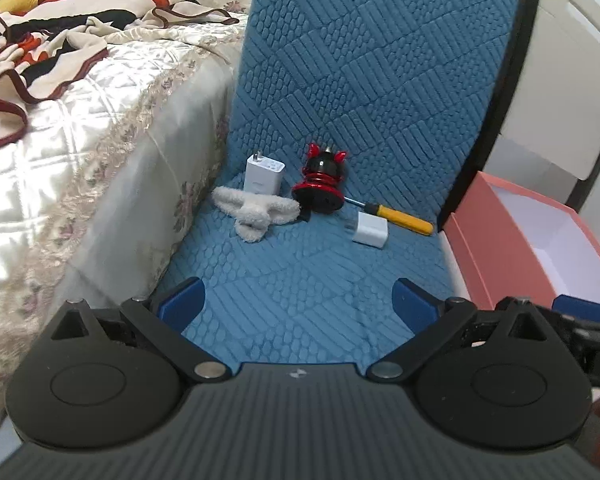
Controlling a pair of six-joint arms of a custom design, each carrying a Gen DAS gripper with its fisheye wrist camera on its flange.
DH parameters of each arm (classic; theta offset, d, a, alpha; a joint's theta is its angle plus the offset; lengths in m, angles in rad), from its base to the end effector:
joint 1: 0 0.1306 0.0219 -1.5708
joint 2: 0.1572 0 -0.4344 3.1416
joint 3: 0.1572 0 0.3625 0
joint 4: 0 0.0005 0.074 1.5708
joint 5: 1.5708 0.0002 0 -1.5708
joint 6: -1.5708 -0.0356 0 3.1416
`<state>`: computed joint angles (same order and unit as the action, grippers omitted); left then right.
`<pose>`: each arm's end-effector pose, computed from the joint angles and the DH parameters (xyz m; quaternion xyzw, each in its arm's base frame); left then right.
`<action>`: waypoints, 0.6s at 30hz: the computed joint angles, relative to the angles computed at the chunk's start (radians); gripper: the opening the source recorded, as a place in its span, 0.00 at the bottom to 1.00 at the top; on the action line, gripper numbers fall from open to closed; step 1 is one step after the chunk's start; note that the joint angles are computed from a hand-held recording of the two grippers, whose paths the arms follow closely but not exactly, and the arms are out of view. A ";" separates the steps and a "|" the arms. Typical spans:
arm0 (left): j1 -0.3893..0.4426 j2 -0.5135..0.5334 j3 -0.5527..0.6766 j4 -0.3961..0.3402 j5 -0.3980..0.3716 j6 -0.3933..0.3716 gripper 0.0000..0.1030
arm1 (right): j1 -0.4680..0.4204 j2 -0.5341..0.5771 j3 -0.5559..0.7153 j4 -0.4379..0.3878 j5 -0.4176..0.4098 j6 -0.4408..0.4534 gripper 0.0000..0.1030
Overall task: Organize rigid objects
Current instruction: 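Move the right gripper to the white charger while the left approaches the fluffy clip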
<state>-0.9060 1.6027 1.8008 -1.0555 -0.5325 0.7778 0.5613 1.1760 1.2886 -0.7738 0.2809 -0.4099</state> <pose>0.3391 -0.4042 0.5493 -0.0338 0.9081 -0.0871 0.4083 0.3146 0.1856 0.5269 -0.0059 0.8916 0.0918 0.4434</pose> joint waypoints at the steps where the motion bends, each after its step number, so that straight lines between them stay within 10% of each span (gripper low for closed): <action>1: 0.008 0.004 -0.007 0.010 0.004 0.001 0.98 | -0.008 0.010 0.002 0.010 -0.006 0.007 0.90; 18: 0.118 0.100 0.010 0.116 0.097 -0.007 0.98 | -0.116 0.149 0.047 0.161 -0.141 0.055 0.87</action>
<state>-0.7881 1.7028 1.8106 -0.9393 -0.4352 0.7705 0.4457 1.3245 1.3351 -0.6130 0.1399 -0.3551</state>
